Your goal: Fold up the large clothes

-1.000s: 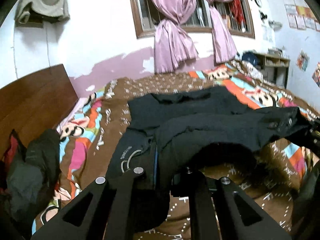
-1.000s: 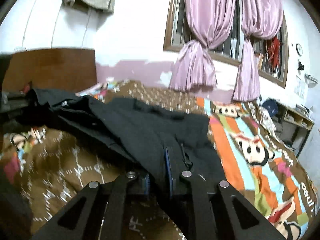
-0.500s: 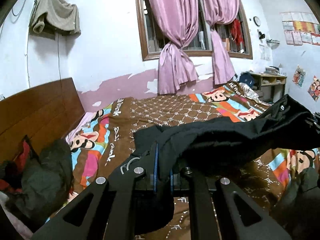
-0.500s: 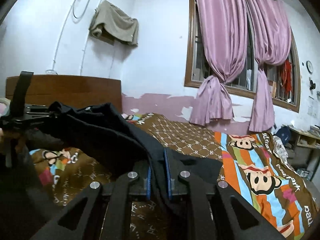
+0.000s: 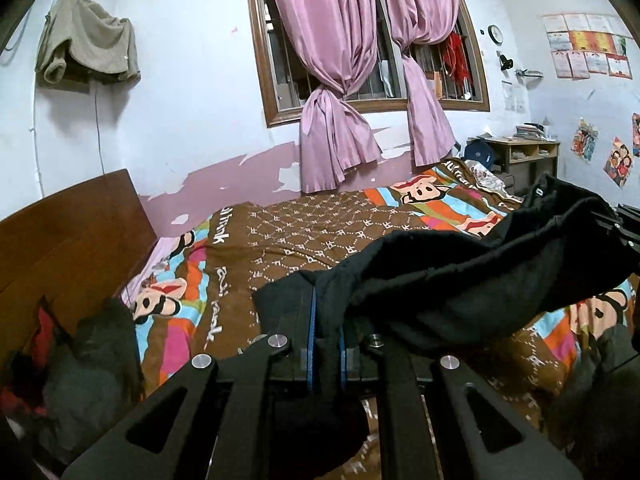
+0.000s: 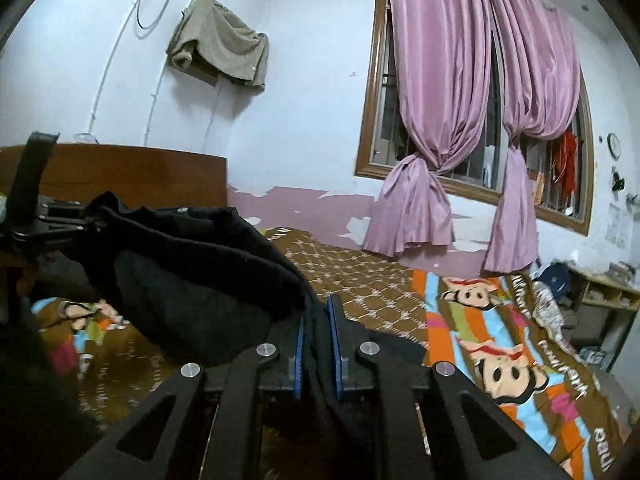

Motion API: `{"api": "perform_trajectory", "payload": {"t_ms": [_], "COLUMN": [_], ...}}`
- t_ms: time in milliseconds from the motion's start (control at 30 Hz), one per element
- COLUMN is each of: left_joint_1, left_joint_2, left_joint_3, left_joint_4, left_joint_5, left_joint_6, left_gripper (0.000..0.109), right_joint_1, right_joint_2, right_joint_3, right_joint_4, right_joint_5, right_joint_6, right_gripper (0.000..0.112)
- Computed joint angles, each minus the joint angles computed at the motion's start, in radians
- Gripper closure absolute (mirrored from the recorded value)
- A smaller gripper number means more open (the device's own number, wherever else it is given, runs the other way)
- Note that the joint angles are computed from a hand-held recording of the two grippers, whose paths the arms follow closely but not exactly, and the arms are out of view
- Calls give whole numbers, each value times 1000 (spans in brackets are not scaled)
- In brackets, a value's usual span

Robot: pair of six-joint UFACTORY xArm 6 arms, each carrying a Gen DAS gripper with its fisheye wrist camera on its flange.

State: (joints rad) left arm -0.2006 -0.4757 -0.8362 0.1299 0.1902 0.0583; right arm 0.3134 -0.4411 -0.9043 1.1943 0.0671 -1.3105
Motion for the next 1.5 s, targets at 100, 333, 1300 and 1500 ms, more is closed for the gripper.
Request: {"api": "perform_trajectory", "payload": {"t_ms": [100, 333, 1300, 1500], "left_joint_1": [7, 20, 64, 66], "left_joint_2": [113, 363, 1062, 1017], "left_joint_3": [-93, -338, -1029, -952], "left_joint_4": [15, -66, -25, -71], "left_joint_5": [-18, 32, 206, 152], "left_joint_6": [14, 104, 32, 74], "left_gripper": [101, 101, 98, 63], "right_joint_1": [-9, -76, -161, -148], "right_joint_2": [110, 340, 1013, 960], "right_joint_3": [-96, -283, -890, -841], "right_joint_4": [42, -146, -713, -485], "right_joint_5": [-22, 26, 139, 103], "right_joint_6": [-39, 201, 781, 581], "right_gripper": [102, 102, 99, 49]}}
